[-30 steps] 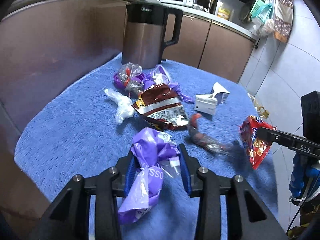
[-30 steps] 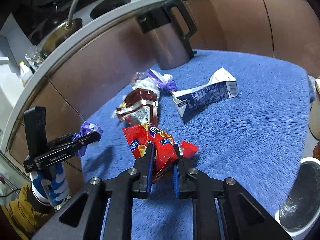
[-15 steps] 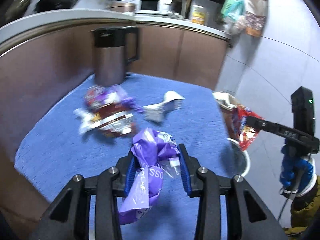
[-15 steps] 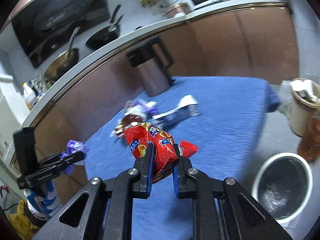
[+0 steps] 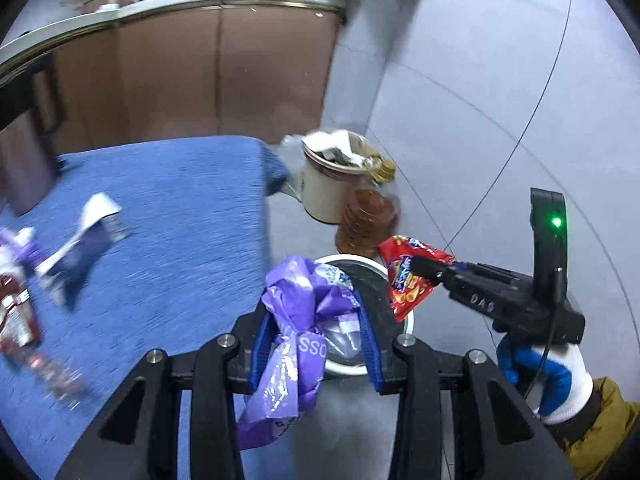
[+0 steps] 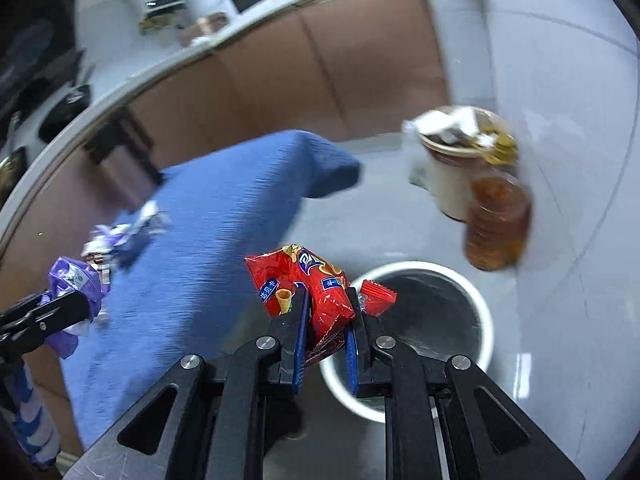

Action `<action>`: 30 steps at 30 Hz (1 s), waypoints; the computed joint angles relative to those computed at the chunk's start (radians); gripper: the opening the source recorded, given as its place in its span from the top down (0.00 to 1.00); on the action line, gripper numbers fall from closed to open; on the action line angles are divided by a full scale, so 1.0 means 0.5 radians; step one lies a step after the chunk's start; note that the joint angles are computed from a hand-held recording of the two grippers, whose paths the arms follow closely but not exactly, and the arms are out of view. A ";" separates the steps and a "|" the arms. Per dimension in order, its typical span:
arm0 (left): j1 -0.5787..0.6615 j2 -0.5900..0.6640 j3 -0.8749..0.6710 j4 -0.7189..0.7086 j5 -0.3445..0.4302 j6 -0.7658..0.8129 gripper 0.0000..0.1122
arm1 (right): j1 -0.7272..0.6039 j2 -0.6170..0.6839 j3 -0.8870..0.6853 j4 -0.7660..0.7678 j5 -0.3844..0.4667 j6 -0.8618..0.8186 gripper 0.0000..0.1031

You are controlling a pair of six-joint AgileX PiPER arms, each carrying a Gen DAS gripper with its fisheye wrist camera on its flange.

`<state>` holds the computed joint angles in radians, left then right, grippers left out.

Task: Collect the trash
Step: 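Carry both wrappers over the steel bin and open both tools to drop them, then move both tools back over the table toward the remaining wrappers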

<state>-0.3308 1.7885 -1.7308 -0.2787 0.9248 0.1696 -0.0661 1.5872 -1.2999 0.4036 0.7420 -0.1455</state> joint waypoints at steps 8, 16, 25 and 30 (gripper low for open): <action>-0.156 0.584 -0.710 -0.042 0.223 -0.191 0.57 | -0.165 0.249 -0.096 -0.111 0.002 -0.009 0.73; -0.131 0.688 -0.866 -0.169 0.283 -0.214 0.52 | -0.219 0.269 -0.054 -0.266 -0.048 0.121 0.44; -0.091 0.132 -0.135 0.025 -0.276 -0.311 0.52 | -0.158 0.026 0.065 -0.336 -0.128 0.264 0.12; -0.034 -0.268 0.318 0.317 -0.545 -0.558 0.52 | -0.002 -0.200 0.079 -0.441 -0.170 0.416 0.00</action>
<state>-0.3476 1.6543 -1.5718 -0.1200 0.6521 -0.1095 -0.0671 1.4874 -1.2605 0.1831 0.6568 0.0625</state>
